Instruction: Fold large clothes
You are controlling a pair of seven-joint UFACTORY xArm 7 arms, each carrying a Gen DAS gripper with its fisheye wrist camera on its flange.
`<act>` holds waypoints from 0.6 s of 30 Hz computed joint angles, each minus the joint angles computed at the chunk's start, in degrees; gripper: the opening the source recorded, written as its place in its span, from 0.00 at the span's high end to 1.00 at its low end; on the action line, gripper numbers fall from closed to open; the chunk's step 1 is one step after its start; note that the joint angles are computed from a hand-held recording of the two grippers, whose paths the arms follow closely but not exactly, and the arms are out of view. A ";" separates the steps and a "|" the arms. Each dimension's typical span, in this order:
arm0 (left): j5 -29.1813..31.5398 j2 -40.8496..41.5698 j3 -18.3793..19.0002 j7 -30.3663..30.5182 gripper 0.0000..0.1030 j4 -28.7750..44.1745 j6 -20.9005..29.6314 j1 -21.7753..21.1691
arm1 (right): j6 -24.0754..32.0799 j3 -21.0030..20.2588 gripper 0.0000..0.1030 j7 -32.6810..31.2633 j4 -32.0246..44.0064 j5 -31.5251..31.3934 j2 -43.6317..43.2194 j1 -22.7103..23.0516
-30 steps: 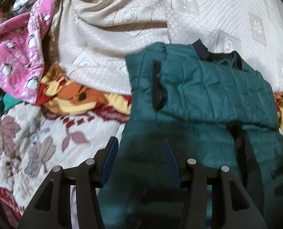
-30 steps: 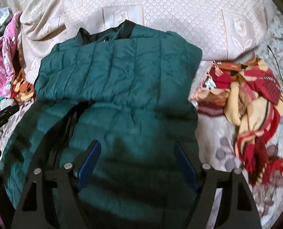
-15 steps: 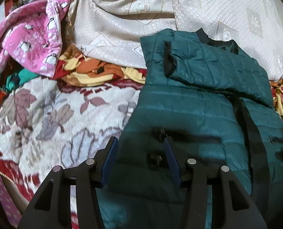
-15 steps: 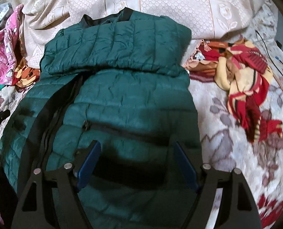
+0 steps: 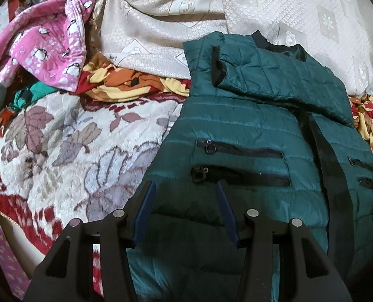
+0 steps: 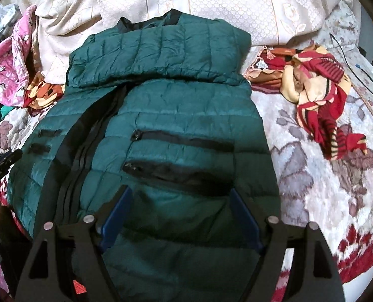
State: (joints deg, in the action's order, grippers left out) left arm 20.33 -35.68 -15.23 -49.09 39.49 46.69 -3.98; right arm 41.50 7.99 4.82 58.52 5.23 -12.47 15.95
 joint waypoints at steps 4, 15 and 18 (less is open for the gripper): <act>-1.26 -1.21 0.33 -0.16 0.72 -0.99 0.30 -0.71 | 0.17 0.22 0.18 0.31 -1.09 -0.33 -1.13 0.21; -2.48 -3.78 -0.29 -0.08 0.72 -2.08 1.58 -1.36 | 0.15 0.34 0.17 0.05 -2.96 0.58 -3.42 1.01; -2.97 -4.07 -0.05 0.15 0.72 -2.25 1.74 -1.49 | 0.25 0.37 0.17 0.01 -3.18 0.51 -3.77 1.04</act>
State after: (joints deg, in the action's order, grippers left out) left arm 17.36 -39.75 -15.27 -48.94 37.24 48.43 -5.48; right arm 41.75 8.36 4.83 55.34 5.73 -16.24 16.99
